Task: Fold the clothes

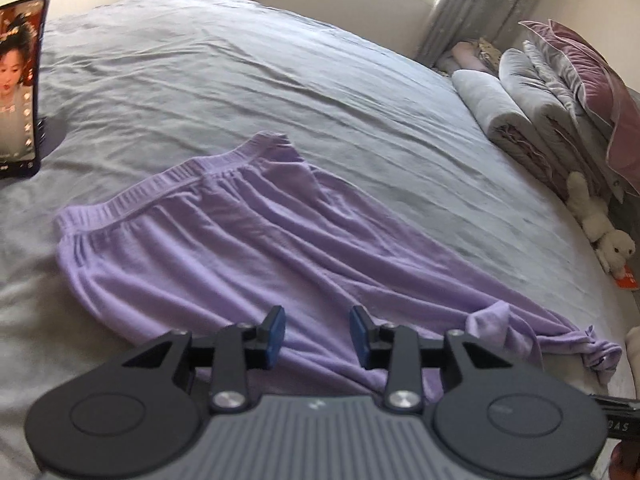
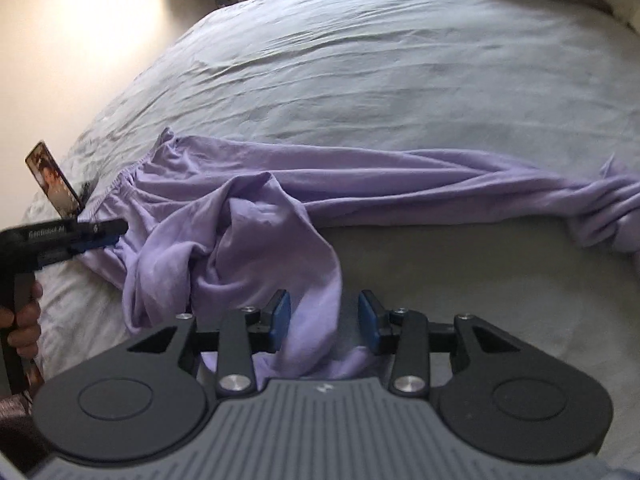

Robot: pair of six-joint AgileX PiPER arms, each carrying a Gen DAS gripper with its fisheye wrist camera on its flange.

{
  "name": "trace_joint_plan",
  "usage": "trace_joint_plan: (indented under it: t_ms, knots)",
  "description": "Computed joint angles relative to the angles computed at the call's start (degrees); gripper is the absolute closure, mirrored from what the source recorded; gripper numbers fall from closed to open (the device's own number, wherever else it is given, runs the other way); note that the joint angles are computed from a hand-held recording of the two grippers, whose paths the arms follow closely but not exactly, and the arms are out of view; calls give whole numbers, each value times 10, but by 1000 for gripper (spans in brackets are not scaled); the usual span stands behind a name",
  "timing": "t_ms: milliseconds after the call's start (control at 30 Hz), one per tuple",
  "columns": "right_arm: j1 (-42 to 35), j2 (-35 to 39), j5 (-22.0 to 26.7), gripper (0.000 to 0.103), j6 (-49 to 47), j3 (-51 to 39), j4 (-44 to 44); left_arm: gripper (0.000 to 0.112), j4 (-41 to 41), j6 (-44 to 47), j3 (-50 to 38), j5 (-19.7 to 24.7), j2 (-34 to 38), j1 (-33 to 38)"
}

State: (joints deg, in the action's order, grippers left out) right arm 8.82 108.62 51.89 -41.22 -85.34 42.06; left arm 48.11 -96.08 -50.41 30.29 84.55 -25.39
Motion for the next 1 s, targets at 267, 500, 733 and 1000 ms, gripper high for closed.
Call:
trace_joint_plan:
  t_ms: [267, 500, 733, 1000]
  knots:
    - [-11, -35, -36, 98, -3, 34, 8, 74, -26, 23, -2, -3, -3, 2]
    - [-68, -88, -55, 99, -3, 51, 11, 72, -42, 36, 0, 2, -9, 1]
    - [-108, -97, -85, 99, 49, 42, -54, 72, -38, 28, 7, 14, -17, -5]
    - [-98, -87, -162, 99, 162, 45, -221, 72, -34, 24, 7, 25, -17, 0]
